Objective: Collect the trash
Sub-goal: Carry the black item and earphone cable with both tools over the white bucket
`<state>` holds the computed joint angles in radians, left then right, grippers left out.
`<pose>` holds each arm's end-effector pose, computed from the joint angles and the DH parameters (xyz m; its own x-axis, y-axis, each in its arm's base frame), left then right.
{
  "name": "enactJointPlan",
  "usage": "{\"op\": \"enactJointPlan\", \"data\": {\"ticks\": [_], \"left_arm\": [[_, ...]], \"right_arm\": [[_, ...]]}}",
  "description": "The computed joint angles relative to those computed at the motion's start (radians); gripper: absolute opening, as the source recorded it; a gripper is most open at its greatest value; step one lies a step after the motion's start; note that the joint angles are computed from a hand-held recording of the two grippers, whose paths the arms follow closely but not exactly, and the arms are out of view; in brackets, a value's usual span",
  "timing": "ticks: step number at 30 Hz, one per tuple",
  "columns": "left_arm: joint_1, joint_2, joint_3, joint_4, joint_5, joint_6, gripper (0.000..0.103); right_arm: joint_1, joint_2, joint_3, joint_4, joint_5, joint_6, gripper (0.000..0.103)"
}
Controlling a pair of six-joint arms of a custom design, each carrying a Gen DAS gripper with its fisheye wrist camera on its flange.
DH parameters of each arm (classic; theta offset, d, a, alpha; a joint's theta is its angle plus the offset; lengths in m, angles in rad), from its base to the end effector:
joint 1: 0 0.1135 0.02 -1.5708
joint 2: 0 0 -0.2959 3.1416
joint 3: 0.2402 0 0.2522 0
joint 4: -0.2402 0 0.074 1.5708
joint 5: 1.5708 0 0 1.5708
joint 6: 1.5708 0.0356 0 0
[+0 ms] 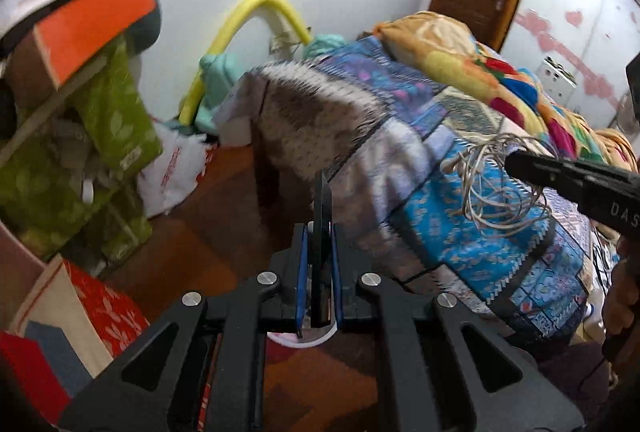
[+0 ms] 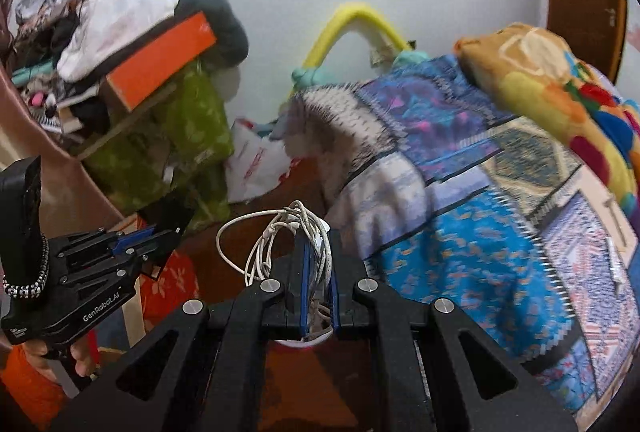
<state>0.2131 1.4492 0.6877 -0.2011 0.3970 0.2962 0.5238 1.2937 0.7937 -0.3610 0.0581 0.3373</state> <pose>0.2608 0.0423 0.1939 -0.7611 0.1107 -0.6391 0.2541 0.9575 -0.1367 0.2211 0.1253 0.2502 -0.7742 -0.0656 -0.6295 -0.2229 0.9592 0.1741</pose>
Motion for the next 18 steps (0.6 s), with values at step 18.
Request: {"op": "enactJointPlan", "data": {"ticks": [18], "left_arm": [[0.080,0.531,0.071,0.189,-0.083,-0.020,0.009]], "right_arm": [[0.053,0.557,0.135,0.139,-0.175,0.026,0.008]]}}
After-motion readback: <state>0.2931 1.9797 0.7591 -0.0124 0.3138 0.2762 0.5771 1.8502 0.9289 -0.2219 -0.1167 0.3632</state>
